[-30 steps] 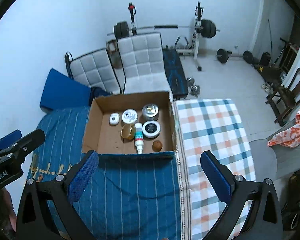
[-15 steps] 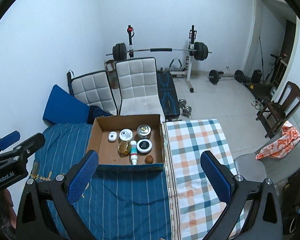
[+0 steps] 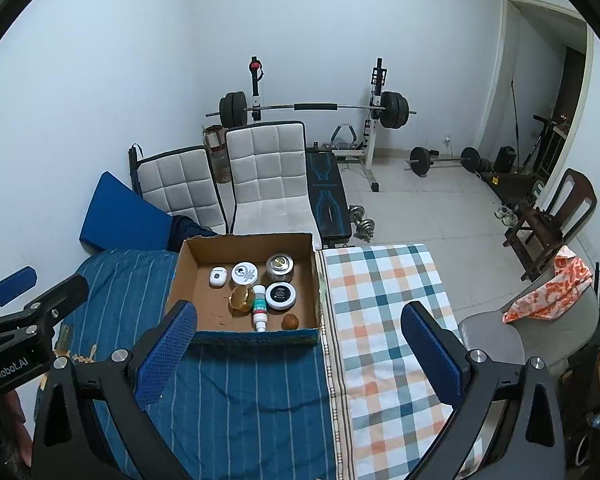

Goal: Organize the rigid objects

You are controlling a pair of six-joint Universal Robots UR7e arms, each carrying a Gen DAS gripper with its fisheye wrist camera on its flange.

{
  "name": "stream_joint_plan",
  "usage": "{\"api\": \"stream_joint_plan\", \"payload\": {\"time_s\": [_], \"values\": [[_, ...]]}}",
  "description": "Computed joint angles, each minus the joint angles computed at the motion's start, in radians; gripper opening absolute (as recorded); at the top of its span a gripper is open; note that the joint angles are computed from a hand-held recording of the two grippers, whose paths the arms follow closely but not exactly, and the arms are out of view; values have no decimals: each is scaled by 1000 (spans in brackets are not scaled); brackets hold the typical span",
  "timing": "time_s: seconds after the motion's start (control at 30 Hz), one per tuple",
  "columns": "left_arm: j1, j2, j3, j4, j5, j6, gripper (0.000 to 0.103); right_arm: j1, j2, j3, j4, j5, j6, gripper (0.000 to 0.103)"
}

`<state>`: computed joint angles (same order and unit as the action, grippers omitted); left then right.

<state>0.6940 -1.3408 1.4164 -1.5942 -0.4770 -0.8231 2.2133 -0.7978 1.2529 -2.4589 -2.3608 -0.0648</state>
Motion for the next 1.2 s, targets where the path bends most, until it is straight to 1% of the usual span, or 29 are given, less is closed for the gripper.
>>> {"api": "stream_joint_plan", "payload": {"time_s": [0.37, 0.5, 0.7, 1.2], "values": [[-8, -30, 21, 50, -8, -62, 94, 3, -1, 5, 4, -3, 0, 103], [-11, -36, 30, 52, -10, -67, 94, 2, 0, 5, 2, 0, -4, 103], [-15, -39, 39, 50, -8, -72, 94, 2, -9, 39, -40, 7, -28, 103], [-18, -41, 35, 53, -6, -76, 94, 6, -16, 34, -25, 9, -30, 103]]}}
